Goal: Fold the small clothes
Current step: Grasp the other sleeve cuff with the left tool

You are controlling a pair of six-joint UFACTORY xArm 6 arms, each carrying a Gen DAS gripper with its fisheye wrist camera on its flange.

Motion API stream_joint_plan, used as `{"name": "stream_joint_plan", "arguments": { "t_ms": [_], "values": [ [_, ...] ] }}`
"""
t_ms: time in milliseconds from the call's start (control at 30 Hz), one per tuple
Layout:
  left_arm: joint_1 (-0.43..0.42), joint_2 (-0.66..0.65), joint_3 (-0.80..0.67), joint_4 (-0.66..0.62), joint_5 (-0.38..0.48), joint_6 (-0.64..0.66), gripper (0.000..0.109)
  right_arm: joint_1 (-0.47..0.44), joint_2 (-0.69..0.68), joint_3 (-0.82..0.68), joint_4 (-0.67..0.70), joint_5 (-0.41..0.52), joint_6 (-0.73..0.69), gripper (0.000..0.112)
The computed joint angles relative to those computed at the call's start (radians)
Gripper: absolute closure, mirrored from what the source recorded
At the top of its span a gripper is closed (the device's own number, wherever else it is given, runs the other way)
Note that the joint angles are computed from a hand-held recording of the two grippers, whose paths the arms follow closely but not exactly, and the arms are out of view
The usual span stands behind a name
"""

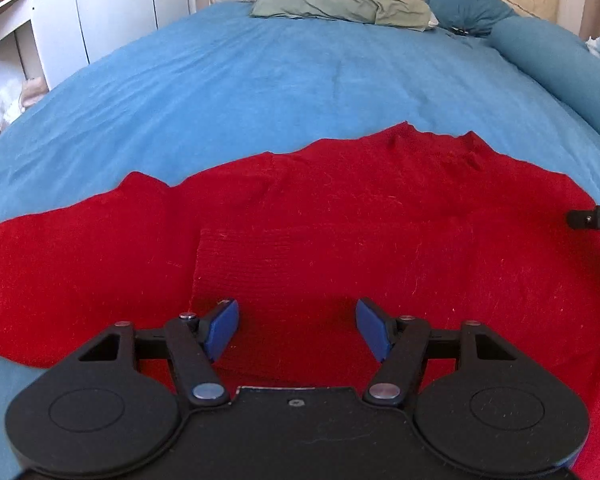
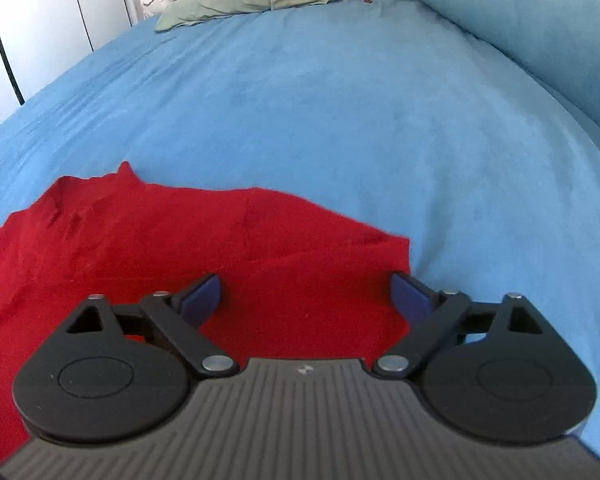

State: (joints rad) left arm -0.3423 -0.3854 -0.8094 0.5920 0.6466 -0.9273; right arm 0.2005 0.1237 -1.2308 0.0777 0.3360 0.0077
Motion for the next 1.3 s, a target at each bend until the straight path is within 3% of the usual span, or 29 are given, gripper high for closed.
{"name": "stream_joint_plan", "arguments": {
  "t_ms": [233, 367, 433, 500, 533, 633, 733, 900, 1000, 1133, 1300],
  "values": [
    [-0.007, -0.04, -0.028, -0.017, 0.051, -0.016, 0.037, 0.016, -0.056, -0.003, -0.096, 0.051, 0.063, 0.009],
    [-0.02, -0.134, -0.055, -0.004, 0.135, -0.012, 0.034, 0.053, -0.165, -0.001, -0.024, 0.073, -0.007, 0.009],
    [-0.015, -0.193, -0.069, -0.016, 0.185, 0.007, 0.028, 0.083, -0.217, -0.021, -0.026, 0.119, 0.004, 0.009],
    [0.007, -0.26, -0.078, -0.042, 0.234, 0.032, 0.006, 0.129, -0.264, -0.051, -0.108, 0.189, 0.085, 0.009],
    [0.028, -0.3, -0.071, -0.054, 0.242, 0.044, 0.006, 0.158, -0.281, -0.072, -0.137, 0.232, 0.122, 0.009],
    [0.143, -0.403, -0.049, -0.182, 0.254, 0.149, 0.006, 0.244, -0.307, -0.128, -0.201, 0.35, 0.236, 0.009],
    [0.321, -0.48, -0.034, -0.32, 0.281, 0.282, 0.006, 0.354, -0.298, -0.184, -0.274, 0.444, 0.384, 0.009],
    [0.712, -0.543, 0.018, -0.56, 0.279, 0.594, 0.006, 0.534, -0.256, -0.254, -0.361, 0.568, 0.616, 0.009],
    [0.917, -0.534, 0.059, -0.702, 0.256, 0.771, 0.009, 0.607, -0.215, -0.277, -0.386, 0.59, 0.747, 0.009],
    [1.074, -0.46, 0.093, -0.819, 0.226, 0.911, 0.023, 0.684, -0.149, -0.303, -0.424, 0.586, 0.879, 0.009],
    [1.137, -0.367, 0.142, -0.929, 0.171, 1.022, 0.056, 0.75, -0.068, -0.345, -0.491, 0.623, 0.947, 0.009]
  ]
}}
